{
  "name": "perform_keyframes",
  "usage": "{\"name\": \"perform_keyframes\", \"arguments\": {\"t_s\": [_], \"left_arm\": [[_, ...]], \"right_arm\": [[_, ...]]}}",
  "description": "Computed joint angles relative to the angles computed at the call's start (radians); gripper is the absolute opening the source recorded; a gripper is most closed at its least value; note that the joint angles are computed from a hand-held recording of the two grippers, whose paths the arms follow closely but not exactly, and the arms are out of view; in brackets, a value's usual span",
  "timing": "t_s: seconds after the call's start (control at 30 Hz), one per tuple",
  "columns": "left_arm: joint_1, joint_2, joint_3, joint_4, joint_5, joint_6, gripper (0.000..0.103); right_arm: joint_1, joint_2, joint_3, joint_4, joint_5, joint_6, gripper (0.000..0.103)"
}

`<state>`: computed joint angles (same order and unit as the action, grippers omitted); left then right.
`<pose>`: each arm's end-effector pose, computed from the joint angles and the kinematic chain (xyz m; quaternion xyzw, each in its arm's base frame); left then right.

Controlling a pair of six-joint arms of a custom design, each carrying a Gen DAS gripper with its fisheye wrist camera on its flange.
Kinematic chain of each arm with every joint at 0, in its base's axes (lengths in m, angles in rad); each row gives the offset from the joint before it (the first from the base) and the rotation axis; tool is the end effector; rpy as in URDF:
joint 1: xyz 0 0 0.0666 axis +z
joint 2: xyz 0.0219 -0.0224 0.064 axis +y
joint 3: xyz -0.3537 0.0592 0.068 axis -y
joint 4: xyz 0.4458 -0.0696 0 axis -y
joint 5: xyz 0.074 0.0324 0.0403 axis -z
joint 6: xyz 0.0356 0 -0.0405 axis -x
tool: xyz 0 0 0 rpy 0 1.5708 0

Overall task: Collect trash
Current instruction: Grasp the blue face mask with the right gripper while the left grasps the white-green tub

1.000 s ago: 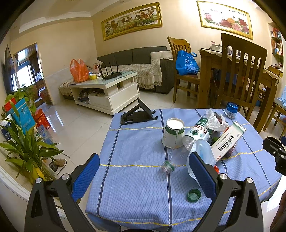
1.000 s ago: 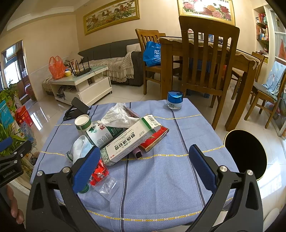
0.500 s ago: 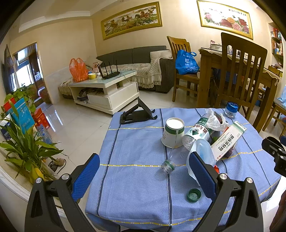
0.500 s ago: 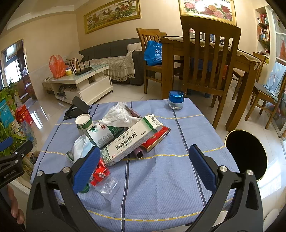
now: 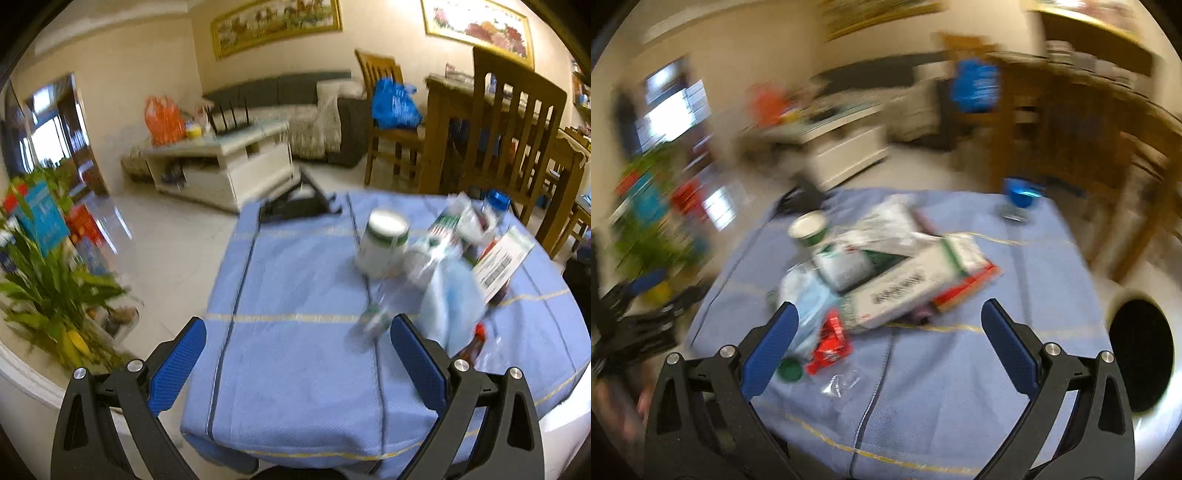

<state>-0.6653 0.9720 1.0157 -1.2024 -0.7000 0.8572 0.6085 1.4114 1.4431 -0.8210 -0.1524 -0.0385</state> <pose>0.3006 -0.2072 0.3877 -0.1579 0.9086 0.1104 0.3707 0.4527 0.3215 0.4271 -0.2870 0.8766 0.1875 0.3377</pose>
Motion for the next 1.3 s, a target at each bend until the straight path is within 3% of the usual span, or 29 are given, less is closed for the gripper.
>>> {"name": "perform_keyframes", "arguments": {"t_s": [0.1,0.13,0.2,0.27,0.3,0.43,0.53,0.6,0.7,0.73,0.77,0.8,0.9,1.03,1.13,1.3], "left_arm": [[0.056,-0.051,-0.072,0.025,0.104,-0.009,0.097],[0.071,-0.071,-0.096,0.037,0.133,-0.015,0.097],[0.088,-0.098,-0.126,0.045,0.153,-0.014,0.097],[0.109,-0.129,-0.153,0.052,0.17,-0.022,0.097],[0.117,-0.142,-0.163,0.055,0.177,-0.024,0.097],[0.161,-0.176,-0.194,0.069,0.192,-0.028,0.097],[0.182,-0.18,-0.196,0.074,0.209,-0.032,0.097],[0.178,-0.185,-0.195,0.07,0.2,-0.036,0.097],[0.177,-0.193,-0.197,0.067,0.185,-0.043,0.097],[0.178,-0.198,-0.199,0.066,0.18,-0.044,0.097],[0.179,-0.202,-0.201,0.065,0.176,-0.046,0.097],[0.182,-0.204,-0.203,0.066,0.173,-0.047,0.097],[0.188,-0.196,-0.199,0.079,0.189,-0.054,0.097],[0.169,-0.159,-0.17,0.119,0.205,-0.095,0.097],[0.163,-0.114,-0.13,0.189,0.242,-0.185,0.097],[0.198,0.04,0.013,0.314,0.318,-0.363,0.097]], "right_arm": [[-0.001,0.093,0.12,-0.126,-0.022,0.283,0.098],[0.003,0.134,0.168,-0.187,0.003,0.341,0.098],[0.022,0.212,0.247,-0.244,0.165,0.426,0.098],[0.022,0.262,0.305,-0.286,0.203,0.473,0.098],[0.021,0.286,0.339,-0.315,0.189,0.464,0.098],[0.064,0.311,0.393,-0.372,-0.031,0.404,0.098],[0.112,0.375,0.456,-0.411,-0.106,0.214,0.098],[0.148,0.38,0.445,-0.374,-0.056,0.175,0.098],[0.209,0.383,0.415,-0.347,0.162,0.181,0.093],[0.213,0.383,0.408,-0.343,0.169,0.182,0.061],[0.207,0.376,0.397,-0.351,0.154,0.164,0.01],[0.197,0.384,0.406,-0.366,0.148,0.138,0.001],[0.165,0.353,0.372,-0.318,0.098,0.091,0.003],[0.111,0.282,0.325,-0.228,-0.035,0.009,0.002],[0.064,0.206,0.267,-0.164,-0.135,-0.059,0.002],[-0.087,0.077,0.098,0.018,-0.289,-0.25,0.002]]}}
